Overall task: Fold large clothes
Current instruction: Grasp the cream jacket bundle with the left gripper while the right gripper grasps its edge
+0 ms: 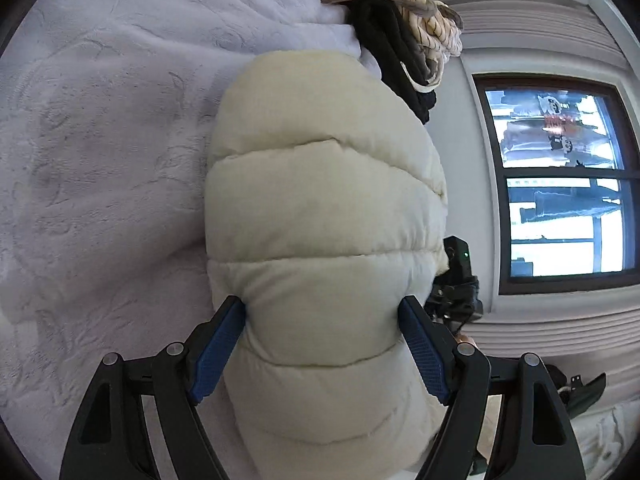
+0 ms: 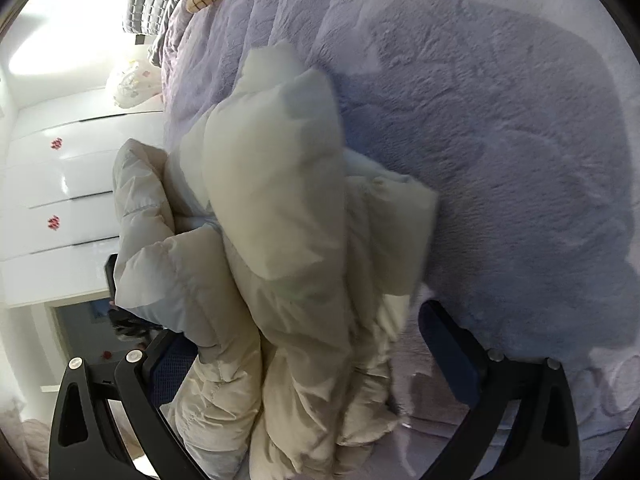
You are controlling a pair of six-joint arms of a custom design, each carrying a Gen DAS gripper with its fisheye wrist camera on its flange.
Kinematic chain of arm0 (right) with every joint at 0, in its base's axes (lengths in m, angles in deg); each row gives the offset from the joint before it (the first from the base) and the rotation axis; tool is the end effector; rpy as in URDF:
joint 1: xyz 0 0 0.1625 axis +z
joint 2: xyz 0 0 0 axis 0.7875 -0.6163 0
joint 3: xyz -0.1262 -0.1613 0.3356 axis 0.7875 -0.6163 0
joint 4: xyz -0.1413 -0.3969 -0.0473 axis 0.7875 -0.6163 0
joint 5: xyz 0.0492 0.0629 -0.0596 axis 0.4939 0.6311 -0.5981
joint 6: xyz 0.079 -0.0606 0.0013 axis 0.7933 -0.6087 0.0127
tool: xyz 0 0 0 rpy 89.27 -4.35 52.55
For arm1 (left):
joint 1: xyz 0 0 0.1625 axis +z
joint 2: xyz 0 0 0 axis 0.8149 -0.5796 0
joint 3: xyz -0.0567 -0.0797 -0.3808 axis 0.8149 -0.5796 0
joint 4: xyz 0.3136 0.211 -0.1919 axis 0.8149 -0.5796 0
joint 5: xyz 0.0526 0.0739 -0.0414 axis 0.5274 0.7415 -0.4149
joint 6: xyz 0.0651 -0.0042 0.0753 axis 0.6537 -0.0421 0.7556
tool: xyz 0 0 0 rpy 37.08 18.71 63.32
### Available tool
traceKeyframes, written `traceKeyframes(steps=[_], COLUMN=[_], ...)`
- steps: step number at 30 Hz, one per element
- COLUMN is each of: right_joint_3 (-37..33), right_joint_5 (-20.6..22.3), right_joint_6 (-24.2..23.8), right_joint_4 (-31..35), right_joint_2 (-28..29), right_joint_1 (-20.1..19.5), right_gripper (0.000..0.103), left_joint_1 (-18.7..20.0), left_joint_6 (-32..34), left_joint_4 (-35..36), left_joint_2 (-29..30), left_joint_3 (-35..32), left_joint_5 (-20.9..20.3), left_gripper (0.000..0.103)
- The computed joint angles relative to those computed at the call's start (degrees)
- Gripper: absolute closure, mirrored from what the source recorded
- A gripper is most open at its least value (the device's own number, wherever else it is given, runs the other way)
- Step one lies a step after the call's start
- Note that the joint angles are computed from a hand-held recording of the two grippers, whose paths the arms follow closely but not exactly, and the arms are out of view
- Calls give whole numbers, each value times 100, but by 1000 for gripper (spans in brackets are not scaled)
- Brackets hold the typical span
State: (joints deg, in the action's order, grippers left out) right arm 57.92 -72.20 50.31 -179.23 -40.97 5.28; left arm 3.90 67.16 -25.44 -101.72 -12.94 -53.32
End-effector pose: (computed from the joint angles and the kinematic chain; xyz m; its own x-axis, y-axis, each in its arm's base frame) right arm -0.0954 -0.4480 0.3308 -0.8431 0.4575 -0.2826 0.5324 0.7840 -0.3191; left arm -0.3048 -0.6884 -0.0227 -0.9408 0.2242 0.2542 0.3023 0.8942 0.3302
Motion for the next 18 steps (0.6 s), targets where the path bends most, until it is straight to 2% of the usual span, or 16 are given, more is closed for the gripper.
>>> traceKeyframes(steps=[3, 7, 14, 16, 17, 18], right_joint_3=[-23, -3, 255, 322, 358, 406], right_joint_5=[150, 75, 136, 129, 113, 127], right_joint_6=[13, 130, 493, 616, 686, 756], right_joint_4=[-28, -229, -703, -803, -843, -892], right_joint_2=[134, 284, 209, 188, 170, 136], right_joint_1=[59, 188, 143, 163, 180, 184], right_gripper=[0, 0, 1, 7, 11, 20], left_joint_1=[-45, -175, -522, -639, -686, -723], left_joint_6=[-68, 7, 77, 139, 196, 240], left_joint_4=[-117, -118, -131, -98, -77, -71], left_joint_2=[-15, -29, -39, -37, -37, -43], left_joint_3=[110, 192, 231, 212, 200, 195], left_joint_5=[229, 629, 1329, 1558, 1646, 1711], left_gripper=[19, 16, 15, 16, 21, 26])
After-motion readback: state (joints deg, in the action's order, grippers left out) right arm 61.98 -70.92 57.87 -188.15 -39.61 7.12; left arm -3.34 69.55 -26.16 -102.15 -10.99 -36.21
